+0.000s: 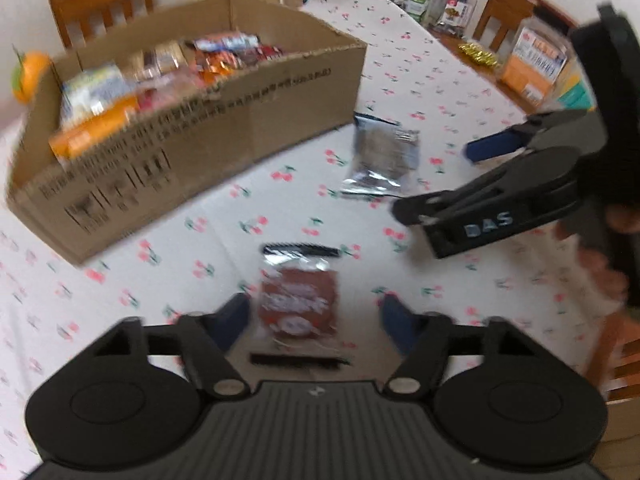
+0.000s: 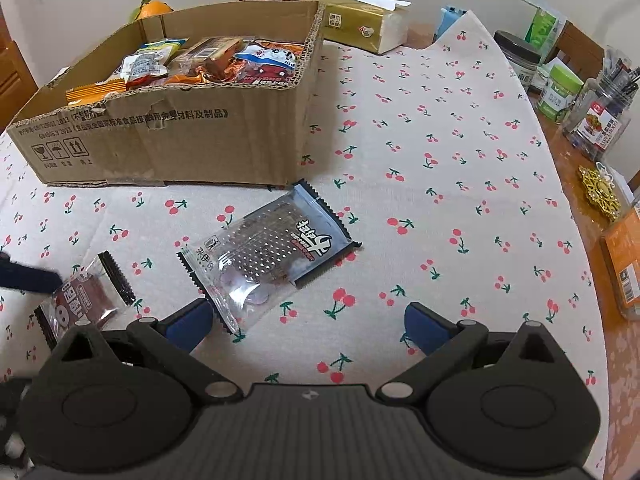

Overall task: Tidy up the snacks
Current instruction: 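Move both open tools down toward the two packs on the tablecloth, then grasp the red pig-face pack with the left gripper while the right grasps the silver clear bag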

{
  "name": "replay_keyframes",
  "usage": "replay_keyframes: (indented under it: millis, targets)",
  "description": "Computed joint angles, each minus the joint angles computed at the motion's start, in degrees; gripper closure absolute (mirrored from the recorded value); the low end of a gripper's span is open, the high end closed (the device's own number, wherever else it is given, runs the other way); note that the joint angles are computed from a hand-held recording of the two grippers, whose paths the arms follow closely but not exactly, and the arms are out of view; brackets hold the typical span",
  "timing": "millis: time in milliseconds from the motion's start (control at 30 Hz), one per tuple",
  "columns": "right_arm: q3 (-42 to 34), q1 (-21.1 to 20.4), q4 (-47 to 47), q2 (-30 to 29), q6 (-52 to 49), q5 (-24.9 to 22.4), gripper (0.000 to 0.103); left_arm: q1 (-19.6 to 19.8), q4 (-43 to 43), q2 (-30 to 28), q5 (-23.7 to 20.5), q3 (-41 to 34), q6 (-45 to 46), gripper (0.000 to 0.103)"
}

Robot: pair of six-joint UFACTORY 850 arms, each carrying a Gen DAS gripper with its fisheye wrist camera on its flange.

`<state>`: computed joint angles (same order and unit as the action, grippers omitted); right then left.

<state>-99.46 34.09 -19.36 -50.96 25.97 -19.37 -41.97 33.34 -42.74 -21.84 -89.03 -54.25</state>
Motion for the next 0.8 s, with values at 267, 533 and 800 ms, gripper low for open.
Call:
replay_keyframes:
  millis: [267, 533, 800]
  targets:
    - [0.67, -0.23, 0.11, 0.41, -0.35, 0.34, 0.000, -0.71, 8.57, -0.37, -2.51, -0.24, -11.09, 0.058]
    - [-0.50, -0.82, 18.19, 0.39, -18.93, -1.23, 0.000, 0.78, 14.89, 1.07, -8.67, 2.16, -25.90, 0.056]
    - [-10.38, -0.58, 30.27, -5.32, -26.11, -3.84, 0.000, 0.80, 14.66, 2.06, -9.10, 3.75, -29.41, 0.037]
